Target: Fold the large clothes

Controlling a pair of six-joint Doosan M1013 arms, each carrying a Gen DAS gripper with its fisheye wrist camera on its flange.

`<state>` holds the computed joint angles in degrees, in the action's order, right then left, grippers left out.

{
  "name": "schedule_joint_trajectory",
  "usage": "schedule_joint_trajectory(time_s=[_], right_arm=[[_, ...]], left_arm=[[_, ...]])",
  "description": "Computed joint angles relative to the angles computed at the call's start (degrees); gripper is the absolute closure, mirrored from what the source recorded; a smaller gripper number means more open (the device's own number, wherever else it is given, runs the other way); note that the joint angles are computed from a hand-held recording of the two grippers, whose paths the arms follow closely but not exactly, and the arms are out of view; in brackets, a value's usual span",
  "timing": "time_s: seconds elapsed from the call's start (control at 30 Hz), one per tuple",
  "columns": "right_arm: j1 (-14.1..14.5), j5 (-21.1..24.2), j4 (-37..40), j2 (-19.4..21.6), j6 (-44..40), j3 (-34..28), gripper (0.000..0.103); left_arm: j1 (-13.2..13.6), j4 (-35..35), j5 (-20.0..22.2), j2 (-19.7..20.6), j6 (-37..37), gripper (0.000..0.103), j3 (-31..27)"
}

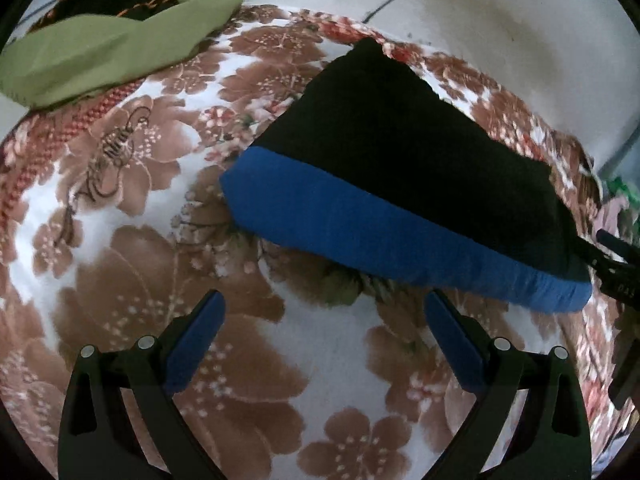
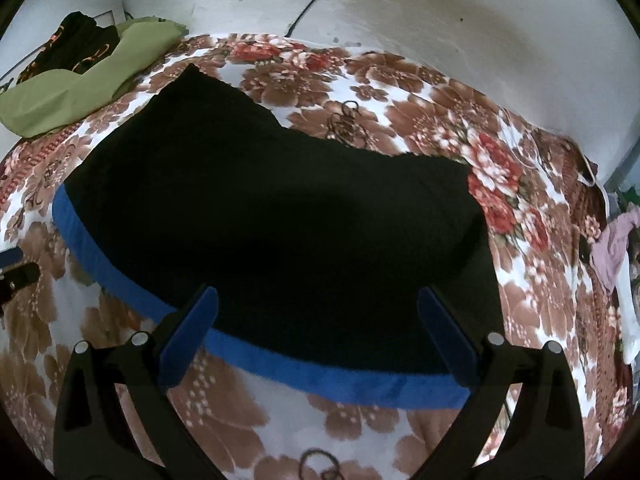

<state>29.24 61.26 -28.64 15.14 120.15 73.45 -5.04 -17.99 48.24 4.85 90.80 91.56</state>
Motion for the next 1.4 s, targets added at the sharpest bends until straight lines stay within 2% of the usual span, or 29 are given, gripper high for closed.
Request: schedule_joint_trajectory(time_s=[0.13,0.27,0.33,0.5,0.77,0.97,1.1,1.23,1.3,1.4], right_arm=[[-0.17,-0.03,-0.18,1.56,-0.83,-1.78,0.005],[-0.58,0.15,-0.45,2.96,-1.54,-3.05,0.005],[-0.83,0.34,-0.79,3.55,-1.98,-3.53,0.005],[-1.26,1.35,-2.66,4.96,-2.04,-3.94,0.005],[-1.48,0.04,-2.92,5.59,-1.2,-3.02,0.005],[-1.8,-0.4,-2.14,6.09,-1.43,-3.36,0.005],[-1.85,-0.66,-1.92,6.09,-1.4,-3.0,0.005],[-1.73,-0.76,-2.57,6.04,-1.03,-2.75,0.005],[-1.77,-0.73,-2.44,6.08,-0.79,-2.59,0.005],[-2.0,-0.49,-1.7,6.33,-0.58,-2.85,0.005]], left_arm=[[1.34,-8.68,-3.17,0.8,2.35,0.005,1.25],[3.75,-23.72,-6.3,2.04,7.09,0.005,3.2],[4.52,-28.7,-7.63,2.74,7.5,0.005,3.95],[5.23,-33.06,-9.25,4.43,7.48,0.005,4.25],[6.04,-47.43,-9.93,7.14,14.78,0.006,3.43],[4.93,-49.1,-11.19,9.37,14.41,0.005,1.15],[3.75,-43.53,-11.75,9.96,11.81,0.006,-0.13],[3.19,-40.79,-13.34,7.88,10.75,0.007,-0.53],[2.57,-39.16,-14.98,6.51,12.71,0.007,-0.9],[2.21,-39.22,-14.7,6.6,15.15,0.006,-1.51]])
